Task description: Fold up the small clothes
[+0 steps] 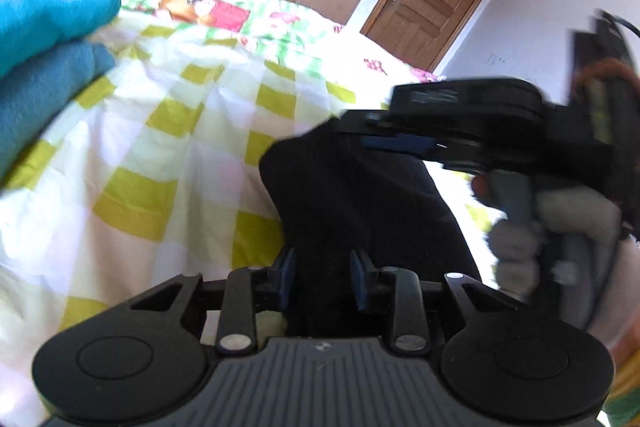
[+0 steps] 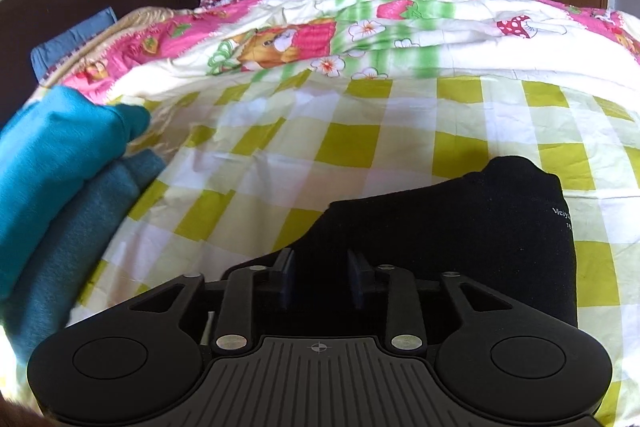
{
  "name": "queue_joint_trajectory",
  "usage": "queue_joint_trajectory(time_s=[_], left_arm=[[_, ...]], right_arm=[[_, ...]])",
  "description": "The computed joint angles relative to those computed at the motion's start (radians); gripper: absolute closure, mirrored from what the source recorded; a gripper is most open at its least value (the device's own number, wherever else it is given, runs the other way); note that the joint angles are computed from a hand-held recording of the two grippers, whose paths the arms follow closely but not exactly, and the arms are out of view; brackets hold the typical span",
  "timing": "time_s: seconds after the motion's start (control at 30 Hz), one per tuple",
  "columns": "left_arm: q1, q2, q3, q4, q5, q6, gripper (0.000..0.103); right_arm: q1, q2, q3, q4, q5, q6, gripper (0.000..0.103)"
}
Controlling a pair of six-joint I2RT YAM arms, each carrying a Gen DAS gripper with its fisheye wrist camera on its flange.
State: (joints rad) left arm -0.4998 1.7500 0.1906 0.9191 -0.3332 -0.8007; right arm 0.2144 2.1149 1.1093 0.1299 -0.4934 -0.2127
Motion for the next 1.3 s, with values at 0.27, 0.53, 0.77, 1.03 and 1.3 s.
queue_joint_trajectory(time_s=[0.27,0.53,0.77,1.03,1.3], left_arm=[[-0.014,-0.111,0.164,-0.177,-0.073,0.206,0.056],[0.047,0.325,0.675,-0.439,0.048,0.318,0.056],[0.041,0.16,0.454,-0.371,0.016,0.189,0.057],[-0.117,0.066,0.294,-0.516,-0.143,0.113,0.05],[-0.205,-0.106,0.174,-0.526,-0.226,0.028,0.05]], right_arm=[[-0.309,-0.207,-0.189,0.039,-0.246,-0.004,0.066],[-0.478,-0.097,-0.242,-0.086,-0.291,-0.136,0.063],[-0.504,-0.128,-0.312,-0.056,-0.281,-0.241,0.062],[-0.603,-0.099,-0.332,-0.152,-0.347,-0.303,0.062],[-0.636,-0.22,-0.455,-0.156,-0.301,-0.359,0.062]])
